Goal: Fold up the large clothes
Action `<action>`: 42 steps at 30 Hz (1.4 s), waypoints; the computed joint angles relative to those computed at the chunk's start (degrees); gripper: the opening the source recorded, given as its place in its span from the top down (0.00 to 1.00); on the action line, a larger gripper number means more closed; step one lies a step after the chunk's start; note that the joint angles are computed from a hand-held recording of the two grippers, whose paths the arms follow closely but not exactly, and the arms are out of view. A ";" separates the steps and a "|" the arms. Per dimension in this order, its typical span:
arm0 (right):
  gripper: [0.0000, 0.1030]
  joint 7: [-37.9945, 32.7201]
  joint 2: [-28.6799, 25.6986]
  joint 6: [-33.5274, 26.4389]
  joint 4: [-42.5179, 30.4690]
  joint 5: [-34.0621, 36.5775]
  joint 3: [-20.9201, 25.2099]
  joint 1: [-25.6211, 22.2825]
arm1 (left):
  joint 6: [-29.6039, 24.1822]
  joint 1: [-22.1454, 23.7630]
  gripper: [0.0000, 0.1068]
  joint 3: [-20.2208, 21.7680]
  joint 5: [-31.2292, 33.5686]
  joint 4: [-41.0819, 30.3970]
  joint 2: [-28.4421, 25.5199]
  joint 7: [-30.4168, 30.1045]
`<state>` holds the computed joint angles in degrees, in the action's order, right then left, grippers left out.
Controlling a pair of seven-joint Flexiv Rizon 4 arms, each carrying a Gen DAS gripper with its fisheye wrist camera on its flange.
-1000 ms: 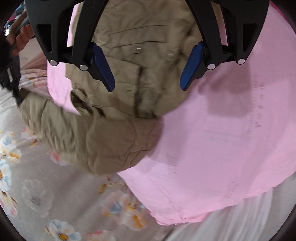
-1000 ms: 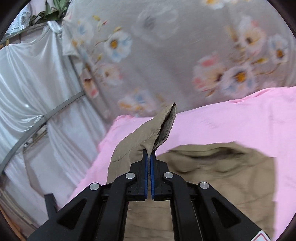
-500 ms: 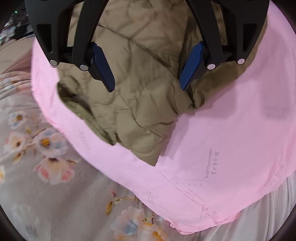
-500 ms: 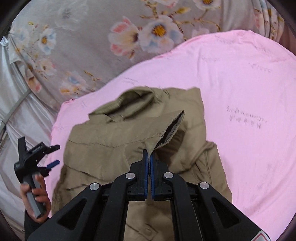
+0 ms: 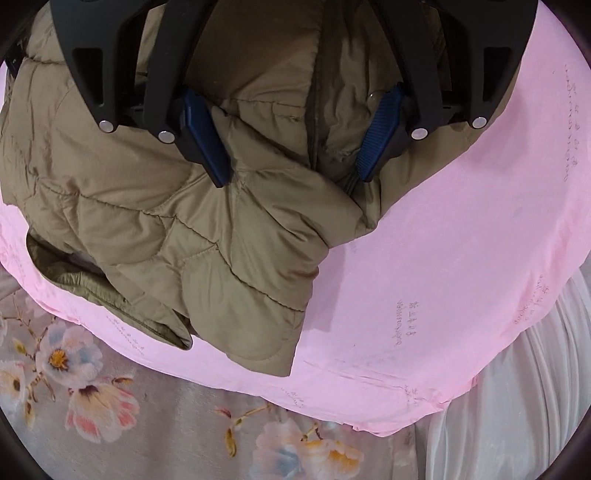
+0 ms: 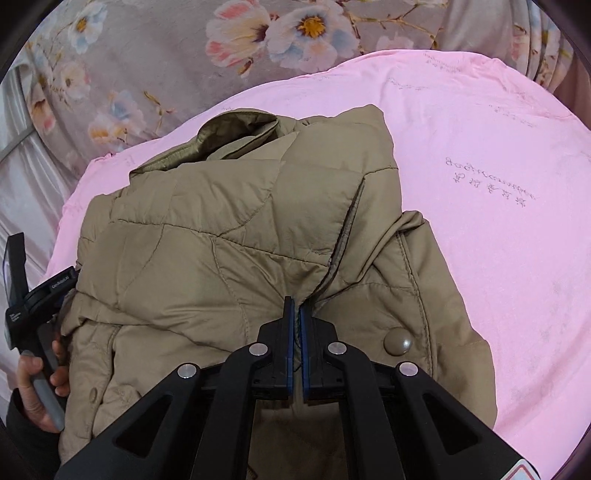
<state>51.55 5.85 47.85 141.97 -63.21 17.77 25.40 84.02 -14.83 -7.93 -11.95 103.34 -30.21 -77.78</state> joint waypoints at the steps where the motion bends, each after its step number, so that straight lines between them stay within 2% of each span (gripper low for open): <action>1: 0.97 0.58 0.17 -0.25 0.22 0.04 0.37 0.23 | 0.55 0.08 0.34 0.09 0.23 1.06 0.61 0.08; 3: 0.97 2.31 0.47 -0.52 0.80 0.03 1.19 0.90 | 1.74 -0.01 0.34 0.56 0.94 3.53 2.04 0.10; 9: 0.98 4.77 1.02 -2.79 0.68 2.67 3.84 4.56 | 5.47 3.30 0.34 -1.52 0.53 11.94 6.73 1.72; 11: 0.98 6.09 2.08 -0.82 1.69 1.33 3.09 4.24 | 6.12 6.39 0.34 -4.97 -1.29 13.47 7.51 3.11; 12: 0.97 5.04 3.06 -0.85 1.74 3.49 3.28 4.36 | 5.36 6.96 0.34 -5.55 -1.96 13.43 7.85 3.46; 13: 0.92 3.69 3.89 -2.18 1.35 6.02 3.93 4.72 | 3.78 6.33 0.34 -4.55 -2.15 13.08 8.61 3.23; 14: 0.91 2.08 5.07 -5.51 0.45 9.15 5.23 5.47 | 2.51 5.69 0.36 -3.52 -2.14 12.88 9.56 3.08; 15: 0.84 0.86 6.28 -9.93 -0.74 11.34 6.73 6.23 | 1.57 5.60 0.35 -3.01 -2.37 12.94 11.00 3.33; 16: 0.77 -0.20 7.26 -14.59 -2.15 12.76 8.09 6.90 | 1.65 6.24 0.35 -3.72 -3.41 13.33 12.29 4.21; 18: 0.68 -2.22 8.24 -20.99 -4.58 13.79 9.34 7.62 | 1.21 7.08 0.32 -4.83 -5.79 13.47 14.25 5.94; 19: 0.67 -3.44 8.54 -22.20 -5.44 13.08 9.17 7.64 | 0.28 7.13 0.31 -5.17 -6.98 12.84 15.14 6.76; 23: 0.67 -8.93 5.54 -18.23 -8.65 5.54 5.67 5.86 | -3.26 3.91 0.30 -4.21 -8.01 8.69 15.16 8.22; 26: 0.67 -12.18 0.24 -13.41 -11.30 0.92 2.61 4.56 | -3.98 -0.19 0.24 -1.40 -3.84 5.89 12.79 6.07; 29: 0.67 -14.50 -5.67 -8.89 -13.04 0.63 0.02 3.99 | -6.69 -5.87 0.24 4.19 3.96 1.56 8.16 -0.15; 31: 0.67 -15.10 -8.71 -7.35 -13.49 1.05 -1.00 4.33 | -8.70 -7.31 0.24 5.84 6.93 0.02 5.61 -2.81; 32: 0.67 -14.01 -10.10 -6.77 -13.32 -0.12 -1.56 4.59 | -7.68 -7.19 0.21 5.65 7.47 0.17 4.67 -3.48; 34: 0.66 -12.15 -11.14 -7.02 -13.17 -2.02 -2.20 5.37 | -1.61 -6.68 0.19 5.13 8.56 2.11 3.57 -3.98; 35: 0.66 -11.93 -11.09 -7.01 -13.01 -2.12 -2.37 5.55 | -0.72 -7.25 0.19 5.81 9.29 2.19 3.38 -4.44; 42: 0.66 -8.12 -11.07 -3.94 -11.59 -5.15 -3.44 5.01 | 1.00 -10.47 0.17 9.76 12.45 1.11 2.04 -7.50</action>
